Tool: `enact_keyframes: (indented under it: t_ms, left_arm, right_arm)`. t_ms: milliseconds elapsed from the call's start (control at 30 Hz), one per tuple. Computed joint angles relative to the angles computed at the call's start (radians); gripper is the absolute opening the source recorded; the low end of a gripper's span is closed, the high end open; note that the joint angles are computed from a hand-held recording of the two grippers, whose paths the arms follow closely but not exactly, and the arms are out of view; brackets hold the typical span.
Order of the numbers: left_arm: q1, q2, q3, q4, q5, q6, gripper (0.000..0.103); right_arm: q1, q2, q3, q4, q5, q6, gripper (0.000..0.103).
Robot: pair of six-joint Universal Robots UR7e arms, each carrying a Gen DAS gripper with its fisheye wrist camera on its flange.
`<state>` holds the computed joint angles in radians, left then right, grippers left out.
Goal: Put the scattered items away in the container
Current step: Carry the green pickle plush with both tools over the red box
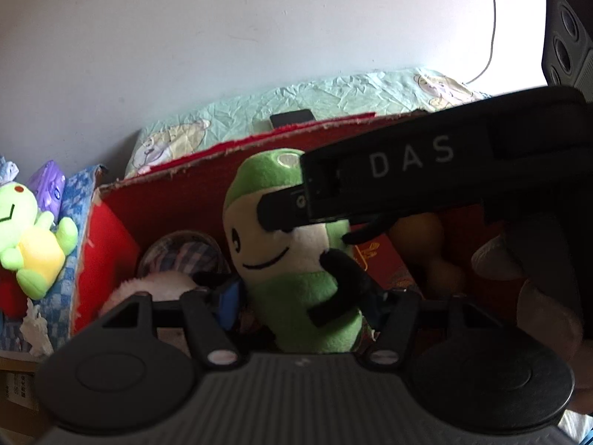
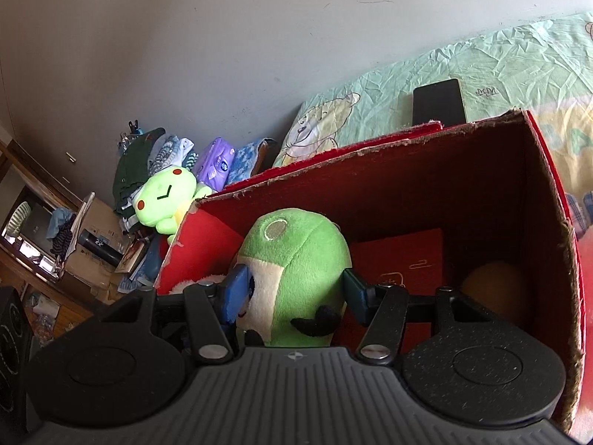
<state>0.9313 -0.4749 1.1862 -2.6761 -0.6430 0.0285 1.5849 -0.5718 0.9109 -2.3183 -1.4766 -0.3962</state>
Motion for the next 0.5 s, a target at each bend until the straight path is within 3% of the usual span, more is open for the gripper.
enact_keyframes:
  t_ms: [267, 500]
  left_arm:
    - [0.01, -0.04, 0.046, 0.033, -0.06, -0.069, 0.064]
    - [0.006, -0.064, 0.072, 0.036, -0.068, -0.085, 0.07]
  right_arm:
    - [0.027, 0.031, -0.062, 0.081, -0.103, 0.009, 0.062]
    - [0.022, 0.008, -0.062, 0.111, -0.071, 0.033, 0.067]
